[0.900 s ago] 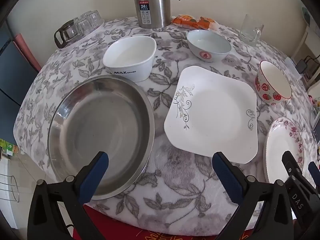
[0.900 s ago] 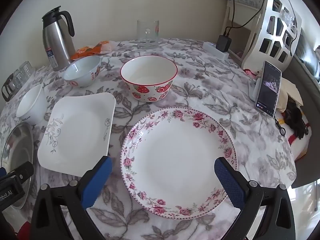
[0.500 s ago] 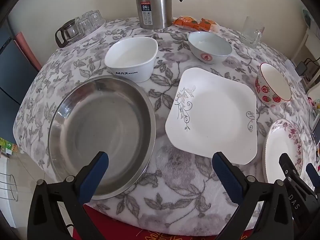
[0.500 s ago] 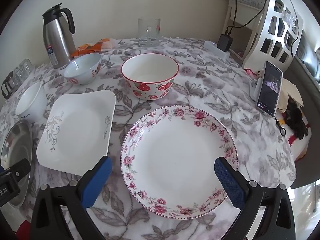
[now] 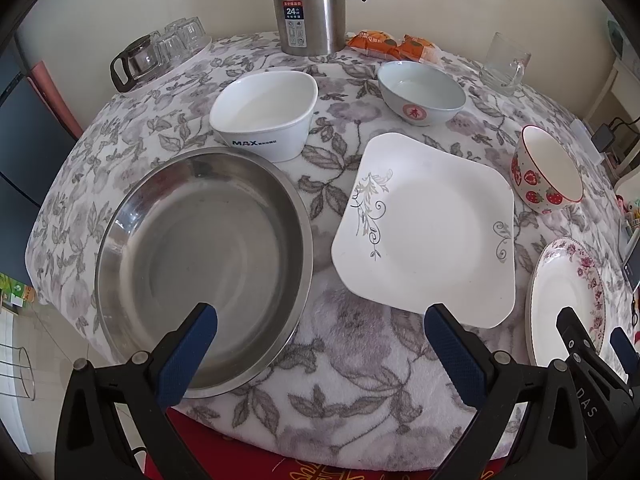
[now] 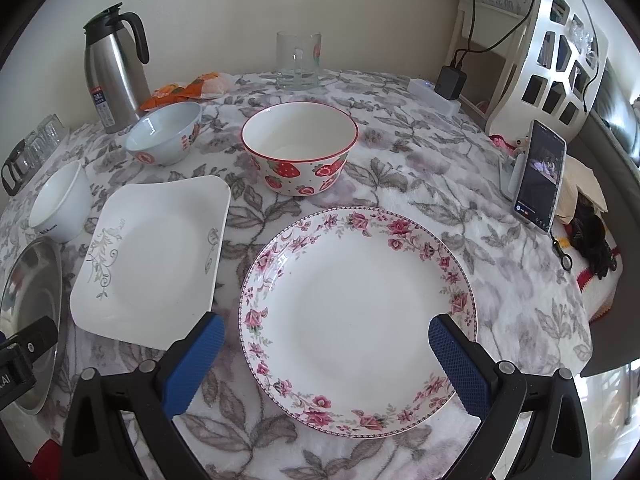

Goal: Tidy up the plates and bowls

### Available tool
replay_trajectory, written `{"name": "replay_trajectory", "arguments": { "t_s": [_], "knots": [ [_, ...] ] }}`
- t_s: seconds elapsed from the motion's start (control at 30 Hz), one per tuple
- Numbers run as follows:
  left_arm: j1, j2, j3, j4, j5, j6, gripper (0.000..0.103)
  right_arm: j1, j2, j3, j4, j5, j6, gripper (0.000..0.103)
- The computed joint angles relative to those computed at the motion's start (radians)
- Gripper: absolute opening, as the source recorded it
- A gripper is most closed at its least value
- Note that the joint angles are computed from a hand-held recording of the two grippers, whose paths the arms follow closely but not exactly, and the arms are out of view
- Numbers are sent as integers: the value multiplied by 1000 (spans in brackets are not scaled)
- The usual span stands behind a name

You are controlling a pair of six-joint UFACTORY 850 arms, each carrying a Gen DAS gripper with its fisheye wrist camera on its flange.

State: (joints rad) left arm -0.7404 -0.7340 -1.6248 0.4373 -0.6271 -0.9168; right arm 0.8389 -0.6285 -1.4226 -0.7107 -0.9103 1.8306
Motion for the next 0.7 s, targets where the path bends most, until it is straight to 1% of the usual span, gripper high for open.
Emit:
{"name": "replay_trajectory", "arguments": {
  "t_s": [0.7],
  "knots": [
    [2,2,13,-12,10,7,103,-4,-2,2,12,4,-13,103]
  ]
}}
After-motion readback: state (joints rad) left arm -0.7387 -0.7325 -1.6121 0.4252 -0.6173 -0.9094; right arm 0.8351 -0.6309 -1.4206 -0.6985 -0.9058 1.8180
